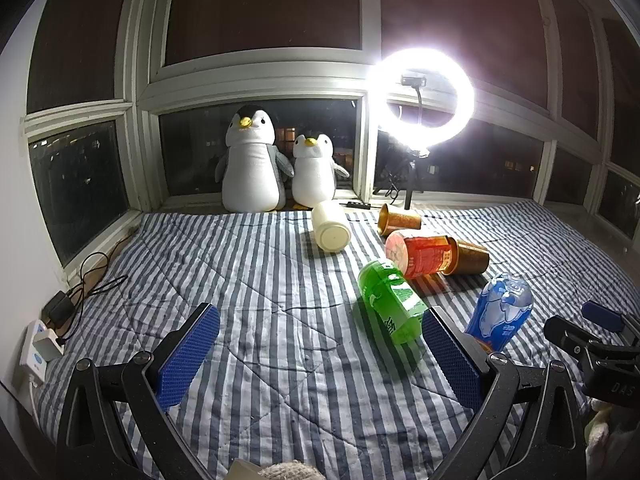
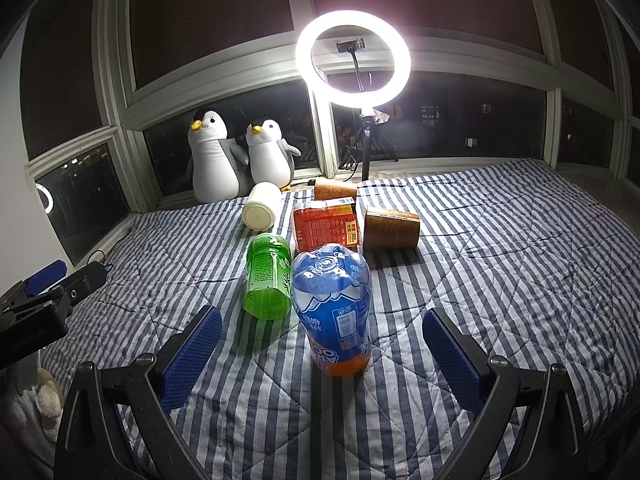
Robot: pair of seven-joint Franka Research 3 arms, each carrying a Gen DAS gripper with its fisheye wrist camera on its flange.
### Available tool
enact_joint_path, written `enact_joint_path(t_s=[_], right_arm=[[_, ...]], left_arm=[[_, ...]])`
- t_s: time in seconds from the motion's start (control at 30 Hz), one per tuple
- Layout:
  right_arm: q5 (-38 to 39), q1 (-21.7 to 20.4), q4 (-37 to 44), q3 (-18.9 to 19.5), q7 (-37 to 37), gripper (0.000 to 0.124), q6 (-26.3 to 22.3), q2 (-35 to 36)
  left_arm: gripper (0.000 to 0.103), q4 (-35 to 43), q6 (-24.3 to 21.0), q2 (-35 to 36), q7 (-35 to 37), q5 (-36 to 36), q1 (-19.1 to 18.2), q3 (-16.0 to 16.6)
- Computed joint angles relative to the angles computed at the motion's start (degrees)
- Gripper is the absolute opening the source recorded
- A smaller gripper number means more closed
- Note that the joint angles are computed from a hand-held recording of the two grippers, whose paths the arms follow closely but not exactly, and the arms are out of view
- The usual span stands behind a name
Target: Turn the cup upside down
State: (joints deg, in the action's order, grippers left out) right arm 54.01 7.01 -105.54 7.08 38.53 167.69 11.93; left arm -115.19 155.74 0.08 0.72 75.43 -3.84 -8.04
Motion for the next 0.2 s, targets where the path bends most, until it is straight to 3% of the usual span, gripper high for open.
enact_joint_path(t_s=[0.2], right_arm=[[0.0,0.0,-0.4,0.0,0.1,0.099,0.1,-0.2]], left_arm=[[0.102,-0.2,-0.1,-0.2,-0.2,0.4,0.0,-0.1]])
